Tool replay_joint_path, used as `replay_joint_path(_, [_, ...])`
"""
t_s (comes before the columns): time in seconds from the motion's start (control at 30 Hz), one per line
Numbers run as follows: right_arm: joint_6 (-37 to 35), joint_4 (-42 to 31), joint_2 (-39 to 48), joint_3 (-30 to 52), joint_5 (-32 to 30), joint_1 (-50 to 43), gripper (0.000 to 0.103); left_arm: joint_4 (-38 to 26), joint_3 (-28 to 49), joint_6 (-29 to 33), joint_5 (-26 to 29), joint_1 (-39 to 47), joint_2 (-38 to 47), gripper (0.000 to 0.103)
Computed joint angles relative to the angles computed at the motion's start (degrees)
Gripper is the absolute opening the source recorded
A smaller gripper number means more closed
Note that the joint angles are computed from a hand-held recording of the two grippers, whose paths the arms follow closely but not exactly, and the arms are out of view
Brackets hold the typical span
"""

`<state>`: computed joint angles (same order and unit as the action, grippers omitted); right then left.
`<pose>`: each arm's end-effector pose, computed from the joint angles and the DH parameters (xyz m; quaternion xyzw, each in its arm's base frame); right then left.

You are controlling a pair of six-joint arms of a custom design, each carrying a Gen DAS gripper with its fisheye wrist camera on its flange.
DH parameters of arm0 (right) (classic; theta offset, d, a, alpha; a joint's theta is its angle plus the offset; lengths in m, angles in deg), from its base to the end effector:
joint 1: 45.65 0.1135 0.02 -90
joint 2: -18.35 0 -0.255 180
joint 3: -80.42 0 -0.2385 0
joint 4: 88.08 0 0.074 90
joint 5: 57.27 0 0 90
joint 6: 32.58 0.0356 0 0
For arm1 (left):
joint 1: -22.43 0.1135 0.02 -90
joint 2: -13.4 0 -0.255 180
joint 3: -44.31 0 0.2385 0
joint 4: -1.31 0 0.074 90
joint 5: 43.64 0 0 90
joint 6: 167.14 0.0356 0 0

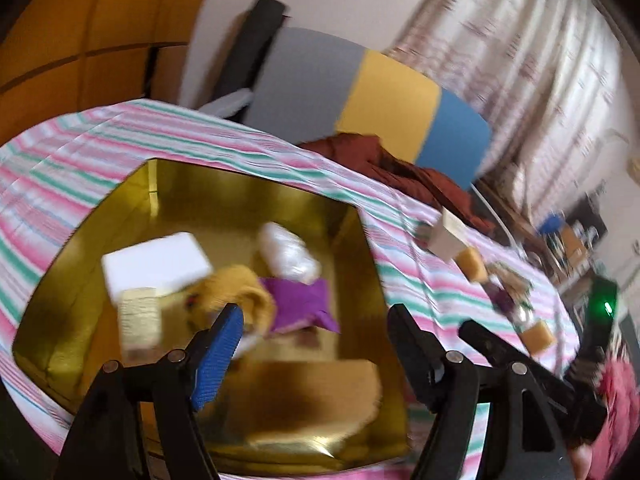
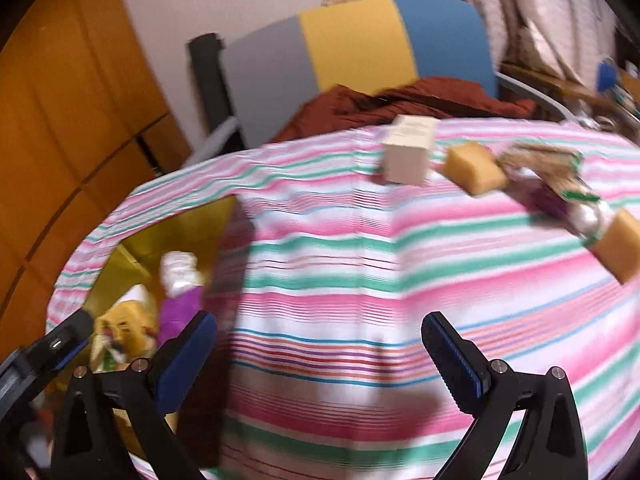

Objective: Organize objects
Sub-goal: 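Grasp the green-ended biscuit packet with the right tool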

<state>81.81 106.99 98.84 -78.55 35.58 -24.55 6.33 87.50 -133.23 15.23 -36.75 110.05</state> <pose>0.1661 0.0622 0.0829 0.0361 0.9209 0.1287 0.3662 0.1494 -0.2146 0.0970 -0.0709 0.9029 -0.1544 0.3949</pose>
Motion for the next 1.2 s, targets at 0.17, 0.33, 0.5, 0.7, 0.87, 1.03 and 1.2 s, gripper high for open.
replay_joint_path(0.17, [-3.99,0.89,1.41,-1.93,-4.29,-8.55,0.103,-0.67,5.02,3.55,1.52,-4.57,3.77,0.076])
replay_joint_path(0.33, [-8.39,3.84,4.91,-3.35,-6.26,-14.08,0.103,-2.44,10.44,6.19,3.45,-8.33,8.33,0.076])
replay_joint_path(0.5, [-12.60,8.91,11.35,-4.17,-9.18,-20.72,0.103,-3.22,14.45,7.79,5.34,-11.03,12.57,0.076])
replay_joint_path(0.7, [-21.78,6.89,11.92,-1.96,-12.66,-29.92,0.103,-4.75,16.83,8.81,4.30,-13.03,14.10,0.077])
replay_joint_path(0.87, [-31.04,0.16,6.53,6.12,-10.68,-36.13,0.103,-4.47,17.55,8.58,4.49,-13.78,14.79,0.077])
replay_joint_path(1.03, [-33.47,-6.22,13.47,23.13,-8.47,-40.14,0.103,-5.86,18.57,8.93,2.96,-15.41,14.43,0.077])
replay_joint_path(1.2, [-30.52,-16.26,25.98,40.89,-7.01,-42.63,0.089,-8.27,20.26,9.60,2.56,-15.94,14.87,0.077])
